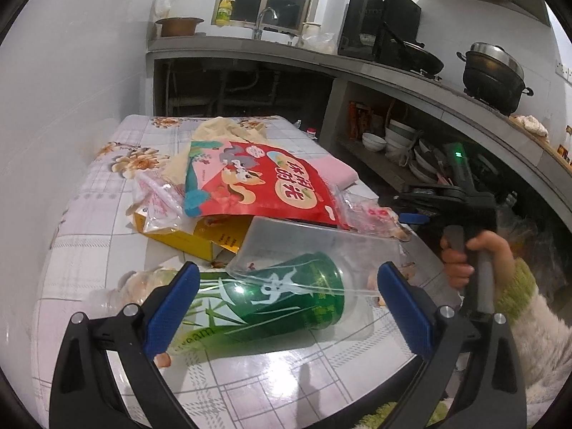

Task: Collect trash
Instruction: 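Grasp the clear red-printed plastic bag with the right tool while the left tool reaches toward the pink sponge, then grasp the pink sponge with the left tool while the right tool lifts the bag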

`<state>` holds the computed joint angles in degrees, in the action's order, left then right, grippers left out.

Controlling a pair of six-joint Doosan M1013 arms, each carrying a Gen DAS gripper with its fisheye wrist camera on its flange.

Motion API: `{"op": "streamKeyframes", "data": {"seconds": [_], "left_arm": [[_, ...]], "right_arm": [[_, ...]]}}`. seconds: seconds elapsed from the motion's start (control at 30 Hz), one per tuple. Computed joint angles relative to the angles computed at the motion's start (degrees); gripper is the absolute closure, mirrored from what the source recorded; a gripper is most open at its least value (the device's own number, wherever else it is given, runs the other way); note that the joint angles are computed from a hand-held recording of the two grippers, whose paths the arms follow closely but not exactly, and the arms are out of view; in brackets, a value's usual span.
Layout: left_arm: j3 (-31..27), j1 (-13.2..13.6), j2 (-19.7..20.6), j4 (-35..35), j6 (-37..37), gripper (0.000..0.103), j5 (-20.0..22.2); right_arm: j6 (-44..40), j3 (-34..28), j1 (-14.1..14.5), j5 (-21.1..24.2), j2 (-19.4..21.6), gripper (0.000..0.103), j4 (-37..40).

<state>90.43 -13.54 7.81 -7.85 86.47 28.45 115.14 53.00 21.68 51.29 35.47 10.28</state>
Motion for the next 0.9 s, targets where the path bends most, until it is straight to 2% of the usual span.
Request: {"op": "streamKeyframes", "data": {"seconds": [0.13, 0.2, 0.3, 0.37, 0.5, 0.6, 0.67, 0.73, 0.8, 0.9], "left_arm": [[-0.33, 0.25, 0.28, 1.91, -1.30, 0.006, 0.10], [-0.57, 0.28, 0.43, 3.17, -2.48, 0.006, 0.33], [-1.17, 0.34, 0.76, 4.93, -4.02, 0.006, 0.68], [-2.00, 0.55, 1.11, 4.08, -3.43, 0.006, 1.37], [-5.99, 2.64, 3.01, -9.09, 4.70, 0.006, 5.01], [-10.16, 2.77, 4.46, -11.61, 9.25, 0.006, 6.81], [-15.92, 2.64, 7.01, -14.21, 14.36, 0.006, 11.97], [-25.83, 2.14, 12.14, -15.87, 17.25, 0.006, 23.58], [-34.82, 1.39, 17.28, -17.58, 20.37, 0.006, 31.93], [-46.76, -1.00, 24.59, -12.32, 23.38, 0.006, 39.70]], "right_arm": [[-1.96, -4.15, 1.29, 4.88, 2.30, 0.060, -4.98], [-2.29, -4.21, 1.74, 5.73, 2.25, 0.074, -7.12], [-2.56, -3.16, 1.76, 6.00, 1.61, 0.089, -8.14], [-2.81, -2.21, 1.41, 5.43, 1.06, 0.092, -7.04], [-2.49, -0.42, 0.73, 3.68, 0.11, 0.097, -5.28], [-0.94, 1.71, 0.14, 2.00, -1.24, 0.098, -5.21], [0.26, 4.18, -0.28, 0.25, -2.73, 0.098, -5.63], [1.49, 6.07, -0.41, -0.90, -3.91, 0.098, -7.31], [2.47, 7.58, -0.41, -1.82, -4.92, 0.098, -9.24], [2.31, 10.40, -0.99, -3.74, -6.58, 0.098, -8.71]]}}
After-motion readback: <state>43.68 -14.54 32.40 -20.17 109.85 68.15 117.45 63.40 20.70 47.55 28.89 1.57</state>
